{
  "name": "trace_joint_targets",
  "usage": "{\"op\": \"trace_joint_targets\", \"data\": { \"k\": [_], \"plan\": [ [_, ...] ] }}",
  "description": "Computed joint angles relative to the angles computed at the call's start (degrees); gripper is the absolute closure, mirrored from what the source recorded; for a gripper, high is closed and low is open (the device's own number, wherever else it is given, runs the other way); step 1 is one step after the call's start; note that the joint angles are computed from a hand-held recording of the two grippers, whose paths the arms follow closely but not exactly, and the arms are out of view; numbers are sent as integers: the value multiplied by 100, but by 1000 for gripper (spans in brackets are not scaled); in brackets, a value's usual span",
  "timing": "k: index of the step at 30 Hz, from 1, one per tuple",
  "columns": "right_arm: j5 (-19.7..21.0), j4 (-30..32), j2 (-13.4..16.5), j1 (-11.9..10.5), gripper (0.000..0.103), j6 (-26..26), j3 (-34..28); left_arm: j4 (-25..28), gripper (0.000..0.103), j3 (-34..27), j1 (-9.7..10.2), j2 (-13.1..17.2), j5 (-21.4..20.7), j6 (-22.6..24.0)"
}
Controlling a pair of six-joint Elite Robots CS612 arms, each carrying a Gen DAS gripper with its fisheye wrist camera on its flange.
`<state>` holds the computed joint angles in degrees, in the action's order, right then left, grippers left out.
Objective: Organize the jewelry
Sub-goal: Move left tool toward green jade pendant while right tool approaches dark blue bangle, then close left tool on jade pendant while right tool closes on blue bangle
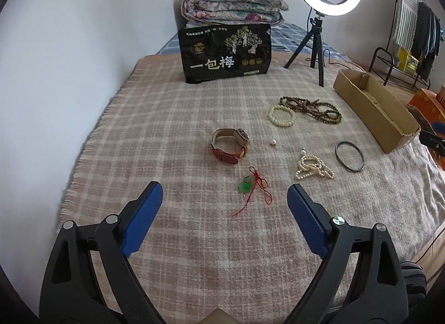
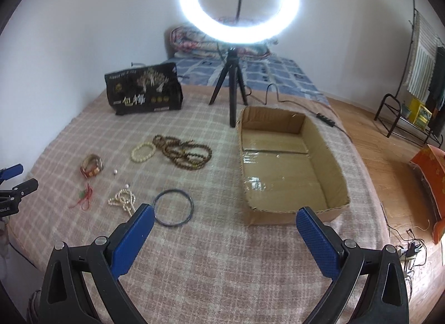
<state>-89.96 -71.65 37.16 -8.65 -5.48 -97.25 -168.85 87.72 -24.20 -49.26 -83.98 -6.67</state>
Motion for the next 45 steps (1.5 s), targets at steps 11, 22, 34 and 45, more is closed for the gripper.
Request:
{"op": "trace_joint_targets", "data": {
  "k": [11,22,34,45],
  "plan": [
    [346,242,-30,149,0,-788,541,580,21,-508,69,427,-599,-22],
    [323,293,-95,199,0,-809,1057,1103,34,-1116,111,850,-679,-138],
    [287,361,-205,270,0,-890,1439,1228,47,-1222,118,964,-702,-52],
    [311,516,-283,254,0,-754,1630,1234,66,-1240,106,980,-730,22]
  ]
}}
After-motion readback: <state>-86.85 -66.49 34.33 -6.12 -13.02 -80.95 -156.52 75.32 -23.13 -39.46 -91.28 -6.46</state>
